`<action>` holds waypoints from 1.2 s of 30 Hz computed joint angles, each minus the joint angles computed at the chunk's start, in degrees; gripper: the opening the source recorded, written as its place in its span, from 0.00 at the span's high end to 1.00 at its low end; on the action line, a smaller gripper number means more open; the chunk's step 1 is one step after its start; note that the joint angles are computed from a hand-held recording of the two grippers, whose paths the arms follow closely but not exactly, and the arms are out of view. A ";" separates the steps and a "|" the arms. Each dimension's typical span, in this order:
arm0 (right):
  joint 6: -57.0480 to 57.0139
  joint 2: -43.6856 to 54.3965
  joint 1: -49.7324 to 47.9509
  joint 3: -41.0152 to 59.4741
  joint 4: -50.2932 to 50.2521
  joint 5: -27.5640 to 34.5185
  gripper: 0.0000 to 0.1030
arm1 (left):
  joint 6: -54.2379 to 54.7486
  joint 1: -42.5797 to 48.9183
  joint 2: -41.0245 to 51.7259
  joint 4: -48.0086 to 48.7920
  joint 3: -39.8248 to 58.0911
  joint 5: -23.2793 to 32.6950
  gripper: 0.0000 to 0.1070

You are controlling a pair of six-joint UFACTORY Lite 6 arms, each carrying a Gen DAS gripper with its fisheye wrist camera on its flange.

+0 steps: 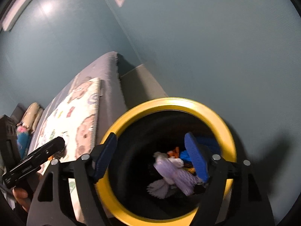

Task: Collect trash
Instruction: 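Move both open tools back over the orange peel and black bags, then grasp the orange peel with the left tool while the right tool grasps the black bags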

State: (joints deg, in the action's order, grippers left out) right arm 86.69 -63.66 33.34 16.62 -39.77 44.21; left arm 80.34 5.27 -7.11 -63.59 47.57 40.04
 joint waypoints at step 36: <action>-15.24 103.12 14.55 88.50 -0.29 -17.29 0.19 | -13.14 38.16 64.72 18.68 75.28 1.39 0.14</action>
